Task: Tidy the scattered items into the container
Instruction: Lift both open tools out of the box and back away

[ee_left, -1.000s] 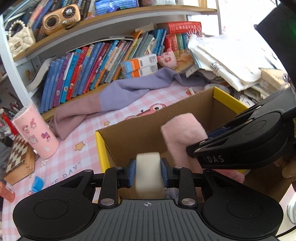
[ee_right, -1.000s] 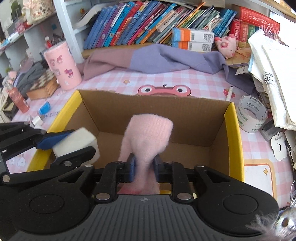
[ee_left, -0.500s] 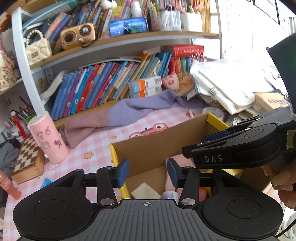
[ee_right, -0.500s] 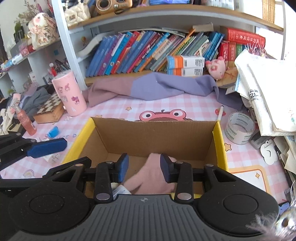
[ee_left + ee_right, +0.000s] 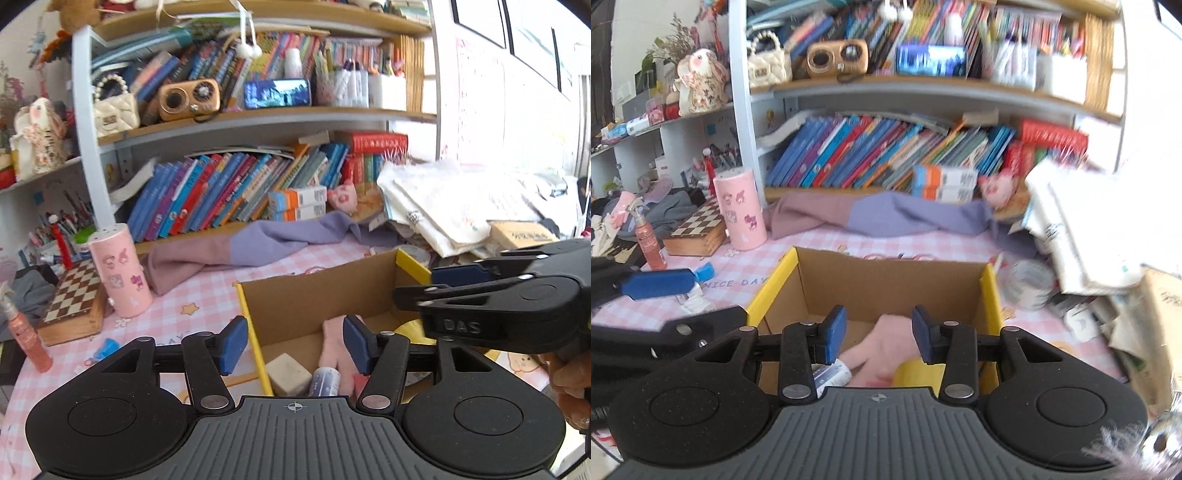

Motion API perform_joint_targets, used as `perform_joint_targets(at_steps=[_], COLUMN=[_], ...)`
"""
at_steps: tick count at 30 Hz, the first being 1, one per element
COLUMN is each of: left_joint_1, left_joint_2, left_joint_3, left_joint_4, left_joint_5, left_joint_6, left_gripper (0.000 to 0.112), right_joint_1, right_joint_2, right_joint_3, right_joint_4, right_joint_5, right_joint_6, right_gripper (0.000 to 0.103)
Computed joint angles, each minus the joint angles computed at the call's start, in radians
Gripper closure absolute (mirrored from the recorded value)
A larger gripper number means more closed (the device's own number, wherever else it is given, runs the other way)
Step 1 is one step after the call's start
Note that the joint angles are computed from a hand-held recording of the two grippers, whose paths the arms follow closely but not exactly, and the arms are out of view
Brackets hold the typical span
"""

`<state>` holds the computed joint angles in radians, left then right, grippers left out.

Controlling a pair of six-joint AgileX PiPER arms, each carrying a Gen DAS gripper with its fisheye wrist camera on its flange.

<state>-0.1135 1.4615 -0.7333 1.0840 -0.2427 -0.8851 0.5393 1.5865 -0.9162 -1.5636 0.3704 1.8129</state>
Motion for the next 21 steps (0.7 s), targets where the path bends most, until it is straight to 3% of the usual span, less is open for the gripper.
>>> perform_joint_targets(at_steps=[5,11,21], left_joint_1=[0.095,0.250,0.508], left_joint_2=[-0.070,-0.139,-0.177], left_joint_3=[0.084,0.168,0.260], left_joint_4=[0.193,0.363,0.506], left_joint_5=[-0.086,-0.204,-0.375], left_joint_6=[-0.154,-0.255,-0.202], left_gripper=[0.054,0.054,0.049], right_joint_1=[0.113,0.281,0.519], right_joint_2=[-0.072,-0.105,-0.034], right_joint_3=[0.103,0.172,0.149], right_joint_4=[-0.044,0.052,0.239], right_joint_5=[0.142,0.331,0.519], right_joint_6=[0.140,0.208,0.259], right_gripper=[0.065,0.065,0.062])
